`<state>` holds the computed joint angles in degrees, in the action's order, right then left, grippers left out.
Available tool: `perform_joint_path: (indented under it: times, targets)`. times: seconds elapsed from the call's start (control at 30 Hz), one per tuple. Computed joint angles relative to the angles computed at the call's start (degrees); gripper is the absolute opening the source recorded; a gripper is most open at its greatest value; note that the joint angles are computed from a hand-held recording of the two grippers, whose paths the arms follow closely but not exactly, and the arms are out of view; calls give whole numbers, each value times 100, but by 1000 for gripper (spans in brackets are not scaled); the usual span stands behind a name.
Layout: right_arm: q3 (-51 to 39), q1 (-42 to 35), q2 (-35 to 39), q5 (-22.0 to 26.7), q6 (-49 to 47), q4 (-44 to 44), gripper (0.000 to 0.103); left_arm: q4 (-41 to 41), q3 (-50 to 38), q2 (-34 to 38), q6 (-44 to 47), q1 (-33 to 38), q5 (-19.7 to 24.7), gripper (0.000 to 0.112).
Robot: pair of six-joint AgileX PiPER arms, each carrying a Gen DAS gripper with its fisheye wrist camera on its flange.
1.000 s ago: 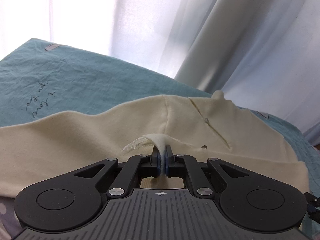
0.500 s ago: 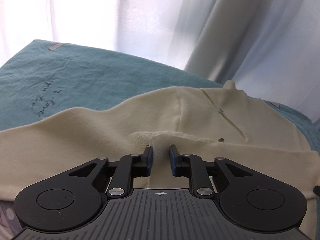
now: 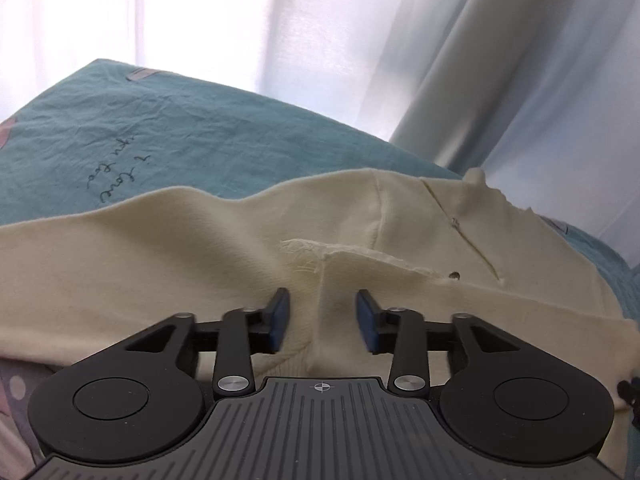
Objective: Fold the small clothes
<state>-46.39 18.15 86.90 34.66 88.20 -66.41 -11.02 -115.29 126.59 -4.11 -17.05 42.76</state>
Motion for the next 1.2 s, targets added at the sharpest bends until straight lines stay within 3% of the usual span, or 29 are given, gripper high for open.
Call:
perform_joint_path:
  times: [0.03, 0.07, 0.13, 0.27, 0.37, 0.47, 0.5, 0.53, 0.6, 0.73, 0.8, 1.03, 1.1, 1.2]
  targets:
    - [-58, 25, -26, 72, -164, 188, 36, -83, 335, -222, -77, 68, -207, 73]
    - [-91, 16, -129, 73, -335, 471, 47, -259, 802, -504, -62, 169, -533, 81]
    - [81, -19, -457, -177, -391, 704, 68, -621, 1743, -1095, -69, 448, -1145, 82]
    - [476, 245, -946, -248, -391, 1009, 71, -861, 3071, -1875, -756, 1276, -1884, 81]
    - [647, 403, -1169, -248, -405, 1225, 71, -1411, 3239, -1898, -542, 2095, -1651, 75]
    - [681, 456, -1305, -231, -267, 1275, 71, -2579, 3309, -1794, 298, 2808, -1354, 60]
    - [673, 418, -1325, -285, -244, 1306, 71, -2914, 3405, -1791, 519, 2996, -1372, 59]
    - [654, 387, -1335, -328, -221, 1342, 71, -3128, 3456, -1769, 629, 3132, -1402, 59]
    - [604, 382, -1328, -361, -178, 1364, 71, -3603, 3490, -1687, 898, 3352, -1437, 46]
    - [478, 522, -1231, -280, -113, 1324, 71, -5053, 3298, -1287, 1857, 3695, -1289, 43]
    - [454, 556, -1189, -297, -104, 1332, 71, -4977, 3024, -1081, 1685, 3729, -1284, 34]
    - [382, 694, -1116, -91, -60, 1420, 71, -3821, 1942, -503, 625, 3685, -1226, 28]
    - [376, 738, -1111, -23, -12, 1414, 71, -3542, 1719, -394, 383, 3735, -1118, 17]
    - [349, 776, -1092, 40, 7, 1415, 71, -3180, 1413, -236, 30, 3751, -998, 10]
